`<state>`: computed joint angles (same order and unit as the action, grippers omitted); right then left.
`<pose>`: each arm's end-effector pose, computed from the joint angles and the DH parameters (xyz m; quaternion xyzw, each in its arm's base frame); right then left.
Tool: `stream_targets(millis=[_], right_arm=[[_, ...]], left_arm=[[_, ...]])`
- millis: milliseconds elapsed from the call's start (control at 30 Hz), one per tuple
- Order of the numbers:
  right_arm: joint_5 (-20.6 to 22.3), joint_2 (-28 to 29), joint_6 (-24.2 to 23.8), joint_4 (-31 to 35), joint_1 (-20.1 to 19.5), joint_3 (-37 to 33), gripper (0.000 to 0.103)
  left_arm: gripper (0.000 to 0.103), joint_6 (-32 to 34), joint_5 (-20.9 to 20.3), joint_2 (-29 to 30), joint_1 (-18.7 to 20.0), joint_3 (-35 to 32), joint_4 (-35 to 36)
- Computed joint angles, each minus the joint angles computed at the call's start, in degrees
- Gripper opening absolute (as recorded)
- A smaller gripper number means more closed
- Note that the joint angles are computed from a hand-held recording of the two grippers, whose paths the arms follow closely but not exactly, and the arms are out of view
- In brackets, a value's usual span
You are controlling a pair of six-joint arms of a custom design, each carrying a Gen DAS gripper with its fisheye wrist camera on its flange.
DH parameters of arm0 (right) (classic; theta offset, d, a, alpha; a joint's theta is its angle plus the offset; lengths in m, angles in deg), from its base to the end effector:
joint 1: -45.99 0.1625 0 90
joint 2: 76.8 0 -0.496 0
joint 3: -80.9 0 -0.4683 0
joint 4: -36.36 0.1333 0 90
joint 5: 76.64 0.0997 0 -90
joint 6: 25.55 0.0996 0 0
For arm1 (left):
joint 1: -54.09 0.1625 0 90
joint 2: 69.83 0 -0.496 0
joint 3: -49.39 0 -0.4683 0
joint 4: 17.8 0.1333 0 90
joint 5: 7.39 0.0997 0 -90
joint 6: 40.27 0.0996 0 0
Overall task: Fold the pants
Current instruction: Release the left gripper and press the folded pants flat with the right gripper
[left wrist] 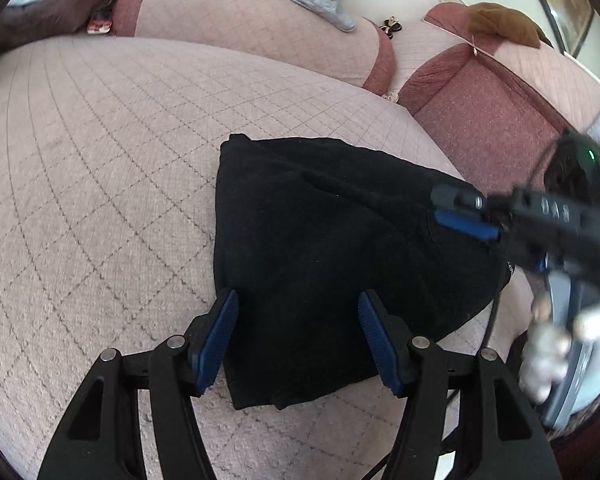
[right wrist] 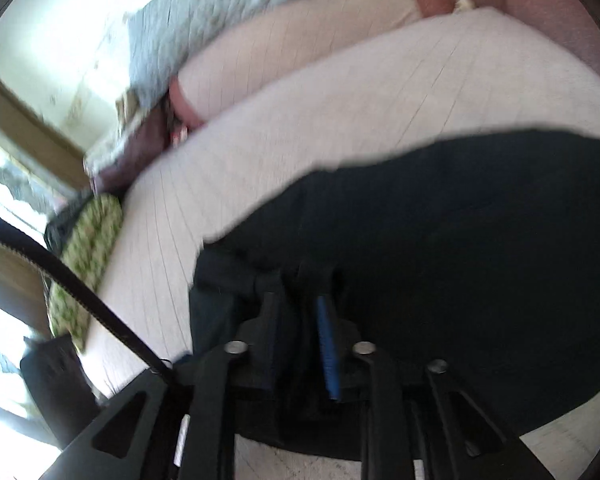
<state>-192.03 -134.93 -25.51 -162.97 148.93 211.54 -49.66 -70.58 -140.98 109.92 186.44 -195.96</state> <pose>0.2084 -0.5025 0.1248 0.0350 -0.9276 0.3297 0.1724 -0.1207 -0.4951 0.1599 0.1611 0.9418 -0.2588 0.1416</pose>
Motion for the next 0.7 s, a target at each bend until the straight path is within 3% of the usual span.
stream_targets(millis=[33,167,200,233,267,333,500,567,633,700], right_arm=[[-1.87,-0.28,0.06,0.86,0.19,-0.53,0.042],[-1.45,-0.25,0.91,7.65,-1.47,-2.78,0.042],[0.46,-0.34,1.66,10.40,-2.36,-3.43,0.036],[3.90,-0.44,1.92,13.60,-3.38,-4.07,0.005],[4.95,0.00,1.64,14.40,-3.69,-4.73,0.007],[2.36,0.75,-0.02,13.78,-2.51,-5.90,0.006],[-9.07,2.86,-2.76,10.31,0.30,-8.66,0.007],[-15.85,3.70,-3.50,8.53,1.55,-9.09,0.009],[-15.36,2.20,-2.85,4.12,2.10,-7.06,0.021],[-9.62,0.66,-2.90,1.24,2.22,-4.92,0.023]], left_arm=[[0.065,0.13,0.21,0.37,-0.26,-0.07,-0.38],[0.067,1.10,1.09,1.23,-0.74,-0.01,-1.72],[0.067,1.35,1.27,1.36,-0.90,0.13,-2.09],[0.067,1.46,1.14,1.27,-0.88,0.26,-2.12],[0.067,1.55,1.15,1.44,-0.96,0.39,-2.61],[0.067,1.61,1.11,1.82,-0.85,0.40,-3.34],[0.068,2.33,3.27,2.70,-1.90,1.35,-4.88],[0.068,2.64,4.18,3.10,-2.42,1.76,-5.70],[0.069,2.62,4.55,3.35,-2.56,1.79,-6.07],[0.071,2.15,4.08,3.31,-2.49,1.78,-6.20]])
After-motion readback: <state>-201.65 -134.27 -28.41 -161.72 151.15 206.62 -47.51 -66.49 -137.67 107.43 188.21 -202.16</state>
